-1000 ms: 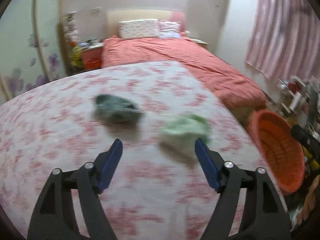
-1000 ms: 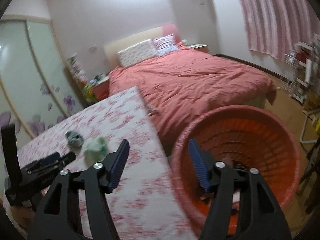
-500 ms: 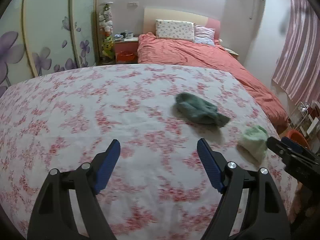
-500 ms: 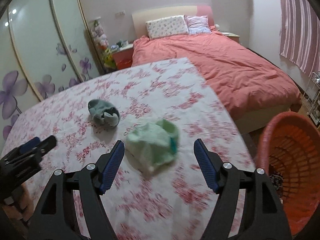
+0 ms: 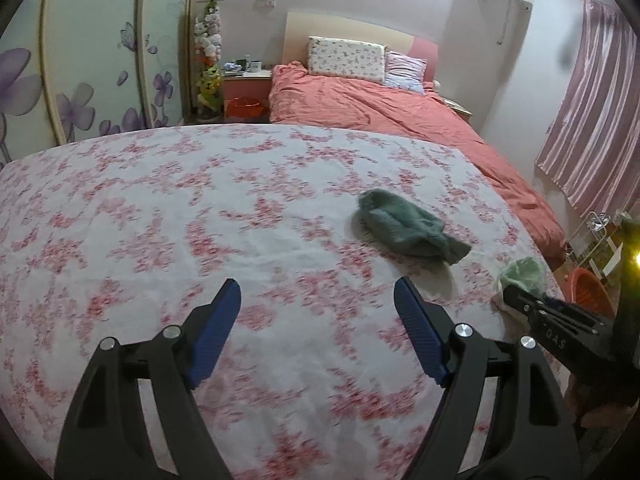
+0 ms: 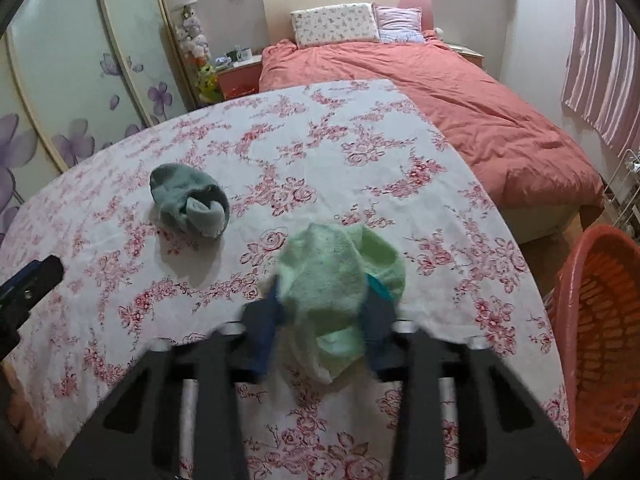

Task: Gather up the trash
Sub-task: 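Grasp the light-green cloth with the right gripper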

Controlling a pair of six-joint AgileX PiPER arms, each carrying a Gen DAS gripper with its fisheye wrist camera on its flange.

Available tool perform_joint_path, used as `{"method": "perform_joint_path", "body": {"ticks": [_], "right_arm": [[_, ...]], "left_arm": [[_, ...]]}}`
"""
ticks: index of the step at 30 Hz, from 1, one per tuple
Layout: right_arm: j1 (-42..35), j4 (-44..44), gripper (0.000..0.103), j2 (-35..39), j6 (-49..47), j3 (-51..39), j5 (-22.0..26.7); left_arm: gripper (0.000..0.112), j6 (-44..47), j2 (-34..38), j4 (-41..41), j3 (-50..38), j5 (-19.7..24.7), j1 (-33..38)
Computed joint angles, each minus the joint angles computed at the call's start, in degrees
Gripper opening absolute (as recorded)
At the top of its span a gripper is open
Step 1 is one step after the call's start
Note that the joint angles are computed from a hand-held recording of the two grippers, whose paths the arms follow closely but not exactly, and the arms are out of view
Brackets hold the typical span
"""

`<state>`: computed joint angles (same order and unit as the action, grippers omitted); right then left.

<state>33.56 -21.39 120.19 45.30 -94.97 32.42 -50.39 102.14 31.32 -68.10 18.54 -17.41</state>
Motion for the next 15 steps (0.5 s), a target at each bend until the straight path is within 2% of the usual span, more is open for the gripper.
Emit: {"method": "perform_joint_path", "body": {"ticks": [4, 7, 11, 15], "right_arm": [[-0.16, -5.84, 0.009, -4.26, 6.84, 7.15, -4.66], [-0.78, -9.93, 0.009, -7.87, 12.03, 12.63, -8.19], [-2.10, -12.69, 0.009, -11.69, 15.77, 18.03, -11.96], [-3.83, -9.21, 0.009, -12.41, 12.43, 19.04, -13.85]], "left_arm": [[0.078, 4.89, 4.27, -6.19, -5.73, 0.29, -1.73], [0.078, 8.68, 8.32, -10.90, -11.66, 2.24, -3.06], [0.078, 8.83, 16.07, -11.27, -23.31, 8.01, -5.62], [0.078, 8.44, 23.19, -10.99, -34.51, 15.30, -6.59]]}}
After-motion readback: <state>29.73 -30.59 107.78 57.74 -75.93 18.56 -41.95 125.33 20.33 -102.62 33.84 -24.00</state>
